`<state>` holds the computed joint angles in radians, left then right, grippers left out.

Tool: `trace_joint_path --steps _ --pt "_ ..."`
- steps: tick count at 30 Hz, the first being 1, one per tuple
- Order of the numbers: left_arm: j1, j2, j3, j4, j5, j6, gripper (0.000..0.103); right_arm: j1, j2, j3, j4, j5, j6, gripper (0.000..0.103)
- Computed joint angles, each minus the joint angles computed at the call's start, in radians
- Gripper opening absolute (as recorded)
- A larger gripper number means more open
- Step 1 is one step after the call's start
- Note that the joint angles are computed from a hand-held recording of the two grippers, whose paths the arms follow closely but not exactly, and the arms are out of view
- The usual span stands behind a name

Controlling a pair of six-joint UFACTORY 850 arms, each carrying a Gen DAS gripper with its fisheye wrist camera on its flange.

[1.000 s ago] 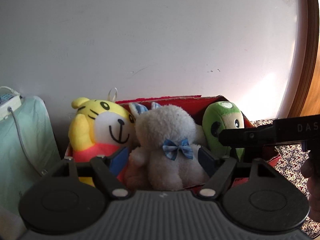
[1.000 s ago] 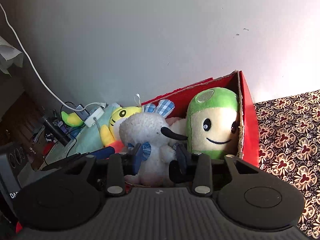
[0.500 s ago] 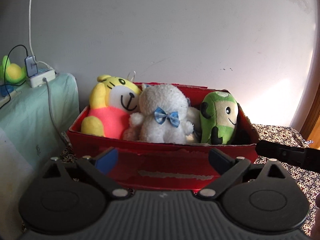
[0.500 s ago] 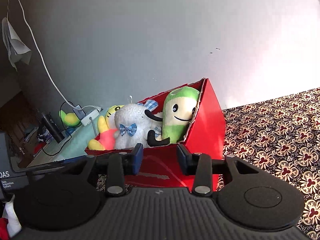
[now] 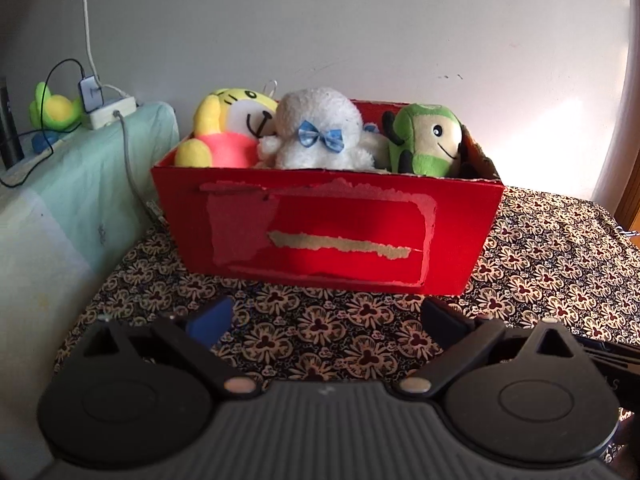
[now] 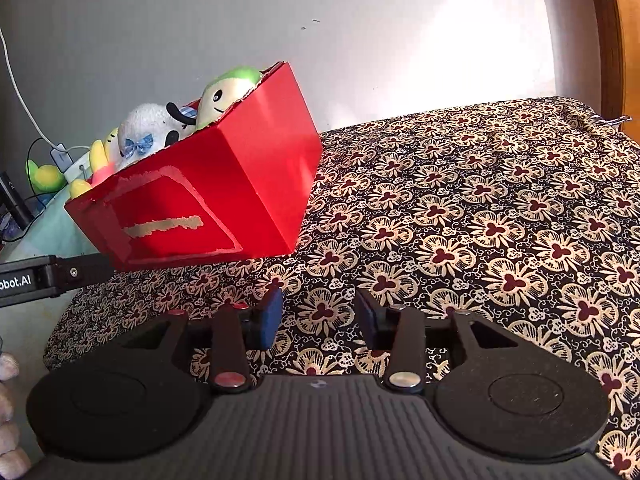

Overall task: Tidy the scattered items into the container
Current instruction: 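Withdraw both grippers back from the filled red box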

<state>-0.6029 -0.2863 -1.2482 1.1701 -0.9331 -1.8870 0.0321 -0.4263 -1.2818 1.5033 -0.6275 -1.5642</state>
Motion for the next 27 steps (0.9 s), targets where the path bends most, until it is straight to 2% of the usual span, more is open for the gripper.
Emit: trace_joint_path --steps 1,3,6,11,18,20,22,25,27 --pt "-0.004 0.009 0.008 -0.002 -0.006 -0.012 0.102 -0.005 0.008 0.01 0.016 0.002 -0.014 0.063" --pt "-0.009 0.029 0.022 -0.013 -0.013 -0.033 0.102 -0.013 0.023 0.031 0.067 0.005 -0.058 0.071" --pt "-0.011 0.038 0.029 -0.022 -0.024 -0.036 0.102 -0.025 0.038 0.05 0.113 -0.006 -0.112 0.071" --pt "-0.007 0.044 0.038 0.006 -0.001 -0.057 0.102 -0.032 0.037 0.05 0.093 -0.019 -0.107 0.069" --pt "0.026 0.011 0.03 -0.115 0.155 0.081 0.102 -0.008 0.011 0.019 -0.026 0.062 -0.006 0.066" --pt "0.036 0.007 0.04 -0.136 0.216 0.071 0.102 -0.006 0.009 0.02 -0.013 0.079 -0.015 0.065" --pt "0.04 0.0 0.042 -0.14 0.24 0.053 0.102 -0.006 0.008 0.024 0.028 0.089 -0.044 0.065" --pt "0.041 -0.002 0.043 -0.134 0.243 0.063 0.102 0.001 -0.001 0.018 0.044 0.094 -0.032 0.065" --pt "0.034 0.004 0.054 -0.104 0.212 0.035 0.102 0.005 -0.01 0.01 0.035 0.07 -0.012 0.065"
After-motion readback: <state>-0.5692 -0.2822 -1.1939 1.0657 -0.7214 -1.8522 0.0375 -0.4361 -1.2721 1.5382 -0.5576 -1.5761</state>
